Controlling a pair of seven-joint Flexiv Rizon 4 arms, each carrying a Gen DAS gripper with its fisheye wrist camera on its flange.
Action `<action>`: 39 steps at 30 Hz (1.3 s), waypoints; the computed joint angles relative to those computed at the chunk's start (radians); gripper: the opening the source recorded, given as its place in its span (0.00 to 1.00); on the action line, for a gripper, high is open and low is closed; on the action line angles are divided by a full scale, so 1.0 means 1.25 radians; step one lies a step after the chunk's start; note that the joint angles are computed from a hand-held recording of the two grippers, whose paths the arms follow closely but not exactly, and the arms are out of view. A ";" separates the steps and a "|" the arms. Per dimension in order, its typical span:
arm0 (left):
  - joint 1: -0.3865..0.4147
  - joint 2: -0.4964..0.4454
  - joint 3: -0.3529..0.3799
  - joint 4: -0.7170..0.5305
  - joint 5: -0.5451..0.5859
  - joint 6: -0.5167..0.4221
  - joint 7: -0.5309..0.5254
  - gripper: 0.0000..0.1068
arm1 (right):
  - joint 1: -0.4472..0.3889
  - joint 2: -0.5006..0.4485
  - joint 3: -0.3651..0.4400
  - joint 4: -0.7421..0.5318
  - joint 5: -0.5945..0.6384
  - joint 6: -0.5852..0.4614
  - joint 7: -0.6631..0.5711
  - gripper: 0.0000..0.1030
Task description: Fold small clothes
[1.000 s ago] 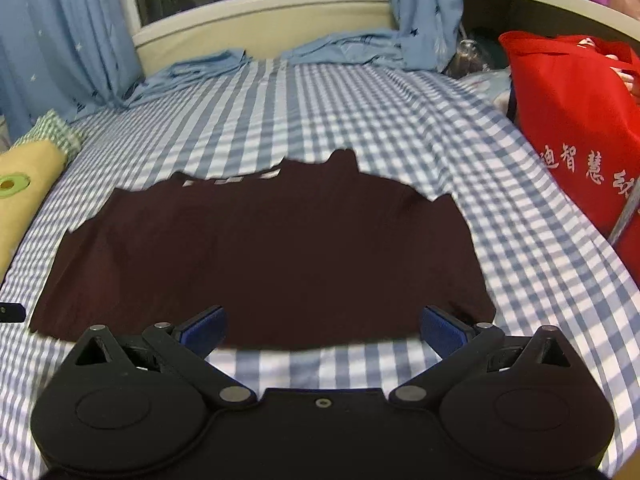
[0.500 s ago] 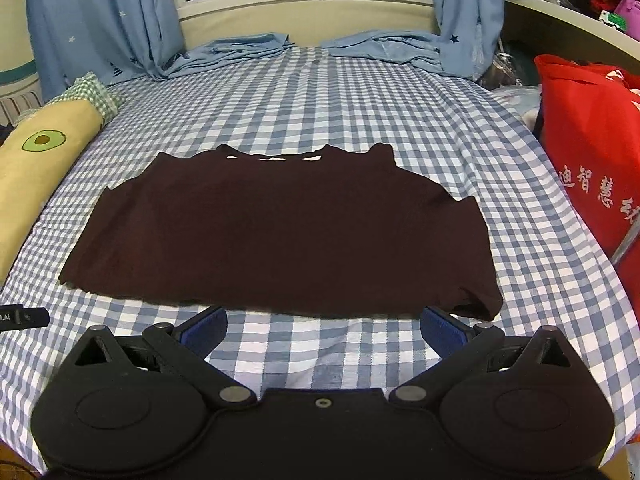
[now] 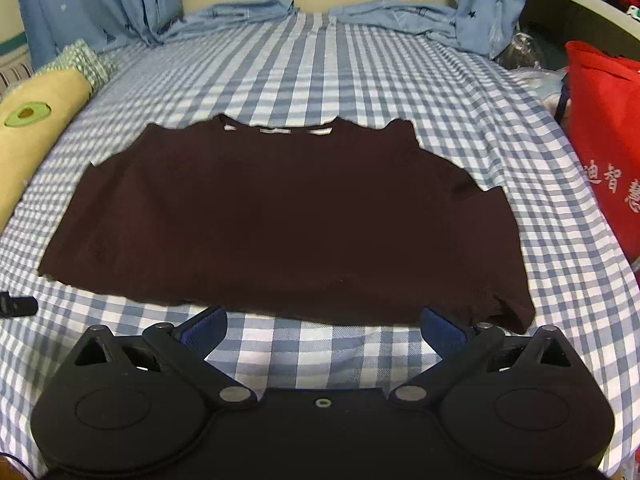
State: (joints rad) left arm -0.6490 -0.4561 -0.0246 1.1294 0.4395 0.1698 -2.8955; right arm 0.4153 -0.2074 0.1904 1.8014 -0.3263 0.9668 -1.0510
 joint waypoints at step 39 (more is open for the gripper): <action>0.195 0.034 0.032 0.315 -0.133 0.435 0.166 0.96 | 0.110 -0.234 -0.123 -0.069 -0.240 0.117 0.250 1.00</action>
State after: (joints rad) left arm -0.4047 -0.4140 0.0155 1.5226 0.2731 0.7137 -2.6878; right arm 0.5533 -0.5002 0.0372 1.7155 -0.6267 1.1131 -0.7383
